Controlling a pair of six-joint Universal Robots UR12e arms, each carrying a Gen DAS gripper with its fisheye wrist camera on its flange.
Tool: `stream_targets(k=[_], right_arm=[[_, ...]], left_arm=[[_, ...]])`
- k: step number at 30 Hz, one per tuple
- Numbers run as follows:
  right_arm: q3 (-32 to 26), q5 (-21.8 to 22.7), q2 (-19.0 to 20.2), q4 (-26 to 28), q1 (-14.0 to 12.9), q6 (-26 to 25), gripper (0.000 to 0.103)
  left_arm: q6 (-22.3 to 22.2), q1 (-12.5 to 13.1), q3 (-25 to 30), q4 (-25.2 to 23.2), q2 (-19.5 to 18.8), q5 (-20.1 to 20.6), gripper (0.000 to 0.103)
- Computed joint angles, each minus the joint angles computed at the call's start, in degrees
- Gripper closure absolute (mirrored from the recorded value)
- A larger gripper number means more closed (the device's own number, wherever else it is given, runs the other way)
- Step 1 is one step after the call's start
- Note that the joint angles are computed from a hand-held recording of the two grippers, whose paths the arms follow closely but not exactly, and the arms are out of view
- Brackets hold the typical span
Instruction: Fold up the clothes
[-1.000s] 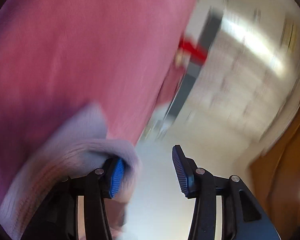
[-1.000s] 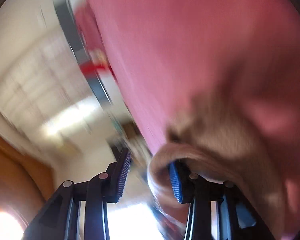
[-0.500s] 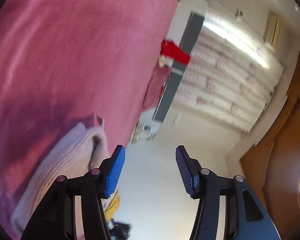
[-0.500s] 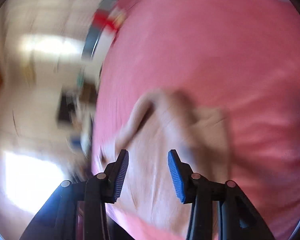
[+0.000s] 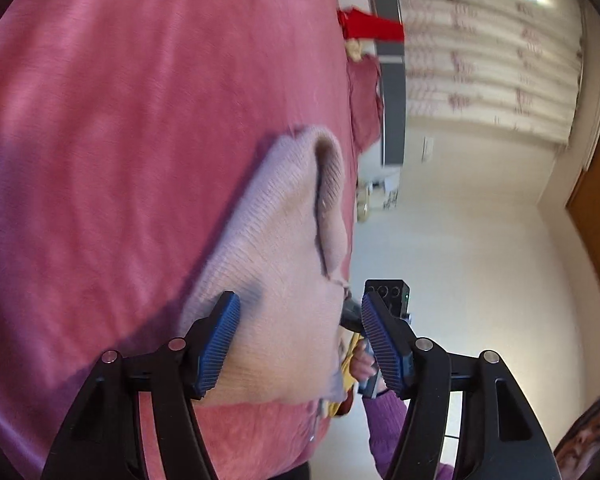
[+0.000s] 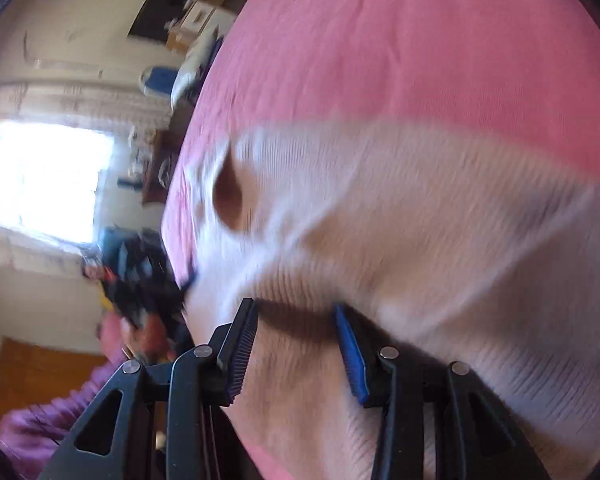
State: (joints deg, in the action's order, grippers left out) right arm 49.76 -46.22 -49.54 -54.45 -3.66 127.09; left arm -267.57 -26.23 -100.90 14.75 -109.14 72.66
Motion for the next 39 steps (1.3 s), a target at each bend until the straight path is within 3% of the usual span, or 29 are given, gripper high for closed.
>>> stream_targets(k=[4,8,10,12,14,16,17,19,20,22,24,27,30,35,39], right_arm=[[-16.4,0.8,7.7,9.5,0.7,0.2,0.061],[-17.9,4.7,8.3,26.7,0.9,-14.5,0.060],[-14.5,3.9,7.0,27.9,2.1,-17.4,0.060],[-10.2,0.2,5.4,19.7,3.7,-12.9,0.062],[-5.9,-2.2,4.1,7.7,5.4,-4.8,0.086],[-3.6,5.1,3.4,-3.6,4.8,7.2,0.082],[-1.4,10.8,2.4,-9.6,3.7,12.8,0.066],[3.3,20.8,0.2,-20.2,1.7,20.1,0.065],[4.5,24.5,-0.5,-22.3,0.7,20.7,0.064],[7.1,25.5,-3.2,-21.7,-0.9,16.7,0.064],[12.5,20.4,-7.9,-28.0,-3.2,14.8,0.060],[22.8,13.7,-15.3,-41.1,-8.2,17.9,0.056],[29.1,7.2,-20.0,-47.0,-13.4,18.5,0.051],[33.8,1.7,-21.5,-44.7,-19.7,17.1,0.048],[36.7,0.9,-22.2,-44.5,-20.3,16.2,0.048]], left_arm=[[2.9,0.2,-1.2,-4.1,2.3,0.1,0.038],[3.6,-0.6,-1.1,2.0,1.3,2.3,0.036],[4.0,-0.9,0.1,3.2,0.1,2.3,0.035],[5.3,-1.1,1.1,-0.5,-0.1,1.3,0.035],[5.3,-1.1,1.6,-1.4,-0.4,1.2,0.035],[4.9,-1.1,1.6,-1.0,-0.6,2.0,0.035],[4.7,-1.1,1.4,-1.0,-0.2,2.4,0.035],[5.6,-0.9,1.0,-2.7,0.7,3.3,0.035],[6.1,-0.9,0.8,-3.4,1.1,3.7,0.034],[7.7,-1.0,-0.2,-4.2,2.1,4.1,0.034],[9.2,-1.2,-0.9,-5.4,2.7,4.2,0.034],[10.9,-1.6,-0.8,-6.7,2.7,3.5,0.031],[12.5,-2.1,-0.2,-5.8,2.2,3.2,0.028],[17.0,-3.0,1.6,-9.2,2.0,4.3,0.024],[24.2,-2.9,4.8,-19.9,2.3,3.7,0.024]])
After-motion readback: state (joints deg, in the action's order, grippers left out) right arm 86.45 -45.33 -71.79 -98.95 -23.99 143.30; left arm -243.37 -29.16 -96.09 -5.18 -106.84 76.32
